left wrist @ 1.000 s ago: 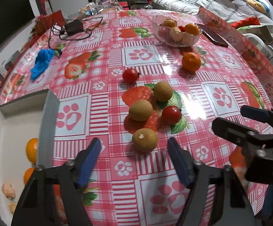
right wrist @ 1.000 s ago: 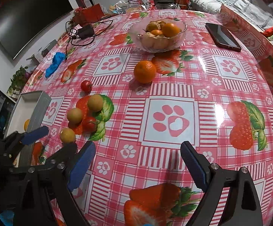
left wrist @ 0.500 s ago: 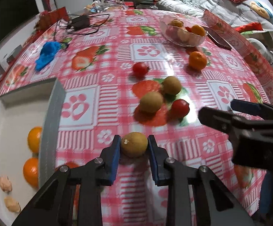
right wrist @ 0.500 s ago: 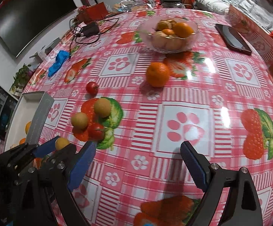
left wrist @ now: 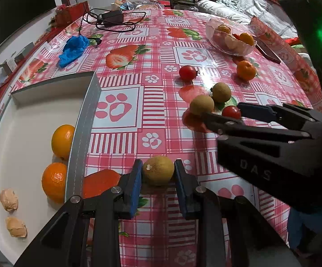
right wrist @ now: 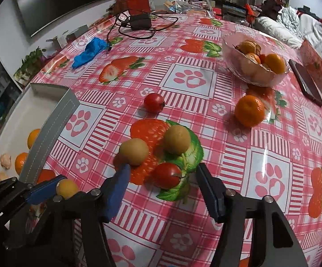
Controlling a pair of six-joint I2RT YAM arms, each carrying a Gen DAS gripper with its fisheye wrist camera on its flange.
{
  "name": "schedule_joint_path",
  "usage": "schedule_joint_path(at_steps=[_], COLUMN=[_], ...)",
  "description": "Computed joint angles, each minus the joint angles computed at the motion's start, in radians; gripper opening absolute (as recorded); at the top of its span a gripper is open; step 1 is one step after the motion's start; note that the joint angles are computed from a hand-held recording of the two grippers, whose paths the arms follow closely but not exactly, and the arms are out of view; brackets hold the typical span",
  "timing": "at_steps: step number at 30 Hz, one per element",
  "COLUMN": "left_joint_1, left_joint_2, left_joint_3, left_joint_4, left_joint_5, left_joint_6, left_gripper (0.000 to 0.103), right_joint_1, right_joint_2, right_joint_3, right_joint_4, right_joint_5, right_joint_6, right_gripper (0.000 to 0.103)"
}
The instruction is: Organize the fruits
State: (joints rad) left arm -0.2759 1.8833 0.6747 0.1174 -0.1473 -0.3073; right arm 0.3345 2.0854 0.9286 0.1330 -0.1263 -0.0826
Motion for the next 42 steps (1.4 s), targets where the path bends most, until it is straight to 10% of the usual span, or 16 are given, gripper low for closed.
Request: schedule_joint_path(at_steps=[3,28,32,34,42], left_joint_1=[0.003,0.237,0.325,0.365,0.507], left_joint_2=[-0.001,-0.612,-0.696,-0.716,-0.738], left_joint_3=[0.0,-0.16,-0.188,-0.201,-0.203], left_joint_4=[-0.002,-0.256,-0.292,-0.304,-0.352], left_joint_5=[0.005,0.127,0.164,0.182,0.246], left_joint_6=[-0.003,0.143,0.187,0.208,0.285], left_gripper=[0.031,0.031,0.031,0.031,0.031], right_joint_1=[-0.006,-0.019,0.025,0.027,0.018], right_joint_2=[-0.008,-0.361,-0.279,-0.204,-0.04], right_joint_3=[-0.003,-0.14,-0.128,-0.122,-0.062], right_joint_4=[-0.008,-0.133,-0.1,-0.058,0.01], right_joint_5=[-0.013,-0.108,0.029,0.057,0.068], right_joint_6=[-0.011,0.007,0.007,0.01,0.054], right_gripper=[0.032,0.032,0.081,0.081,0.041])
